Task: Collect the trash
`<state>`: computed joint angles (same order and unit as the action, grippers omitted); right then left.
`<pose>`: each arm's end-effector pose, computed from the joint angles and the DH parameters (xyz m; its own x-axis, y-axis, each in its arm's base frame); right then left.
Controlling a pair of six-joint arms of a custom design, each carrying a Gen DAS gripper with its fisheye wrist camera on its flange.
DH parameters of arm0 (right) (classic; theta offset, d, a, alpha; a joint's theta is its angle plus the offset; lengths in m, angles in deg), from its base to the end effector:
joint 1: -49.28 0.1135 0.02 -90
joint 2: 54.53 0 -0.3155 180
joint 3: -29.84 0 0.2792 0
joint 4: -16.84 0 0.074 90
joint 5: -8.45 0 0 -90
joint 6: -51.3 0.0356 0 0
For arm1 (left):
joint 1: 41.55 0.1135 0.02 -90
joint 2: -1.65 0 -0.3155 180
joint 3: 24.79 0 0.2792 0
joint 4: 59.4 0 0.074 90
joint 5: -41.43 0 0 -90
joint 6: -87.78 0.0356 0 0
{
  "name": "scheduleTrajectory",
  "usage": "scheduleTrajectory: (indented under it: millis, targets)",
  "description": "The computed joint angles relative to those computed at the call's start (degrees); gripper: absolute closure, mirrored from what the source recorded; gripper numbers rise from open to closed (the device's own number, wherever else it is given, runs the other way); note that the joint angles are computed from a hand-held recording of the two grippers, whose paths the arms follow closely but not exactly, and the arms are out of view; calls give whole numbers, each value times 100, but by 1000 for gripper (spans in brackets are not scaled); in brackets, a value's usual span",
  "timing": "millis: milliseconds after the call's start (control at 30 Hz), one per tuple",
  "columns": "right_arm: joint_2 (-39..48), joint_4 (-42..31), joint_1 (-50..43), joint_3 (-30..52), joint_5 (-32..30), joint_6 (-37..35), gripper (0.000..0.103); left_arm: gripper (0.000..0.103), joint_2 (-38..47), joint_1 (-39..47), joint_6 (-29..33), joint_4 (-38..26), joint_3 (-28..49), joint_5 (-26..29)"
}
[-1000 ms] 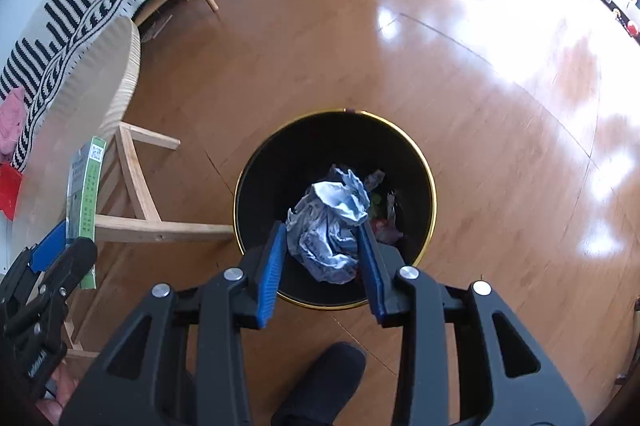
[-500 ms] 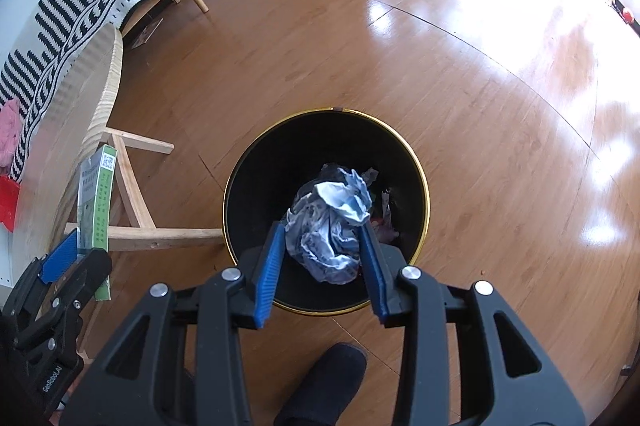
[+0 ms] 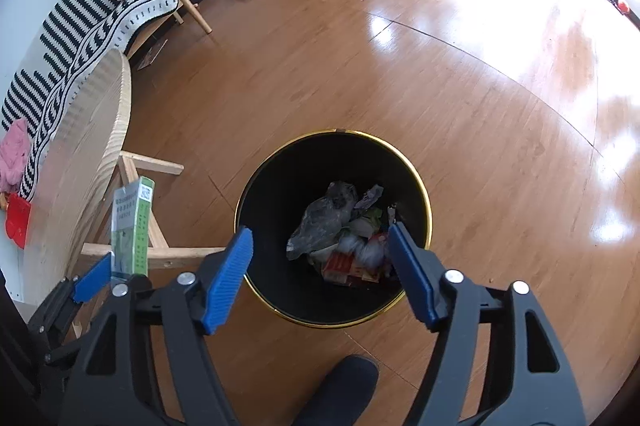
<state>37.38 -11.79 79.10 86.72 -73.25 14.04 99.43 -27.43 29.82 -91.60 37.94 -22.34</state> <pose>0.2694 0.1485 0.1707 -0.8181 0.4388 -0.3716 0.3546 0.8937 0.2748 0.3260 0.0658 0.1681 -0.7863 0.2929 -0.5440 0.4295 0.8921 -0.1404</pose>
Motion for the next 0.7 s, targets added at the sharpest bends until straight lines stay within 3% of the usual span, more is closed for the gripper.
scheduleTrajectory:
  millis: [467, 500, 600, 700]
  targets:
    - [-589, -62, -207, -253, 267, 336, 26, 44, 570, -512, -80, 63, 93, 150]
    - [-618, -40, -224, -277, 268, 337, 26, 42, 545, -556, -58, 158, 43, 125]
    - [-745, 26, -215, -343, 260, 402, 26, 23, 387, -606, -148, 425, -128, 61]
    - [-795, -18, -197, -271, 229, 432, 24, 17, 306, -535, -131, 419, -136, 56]
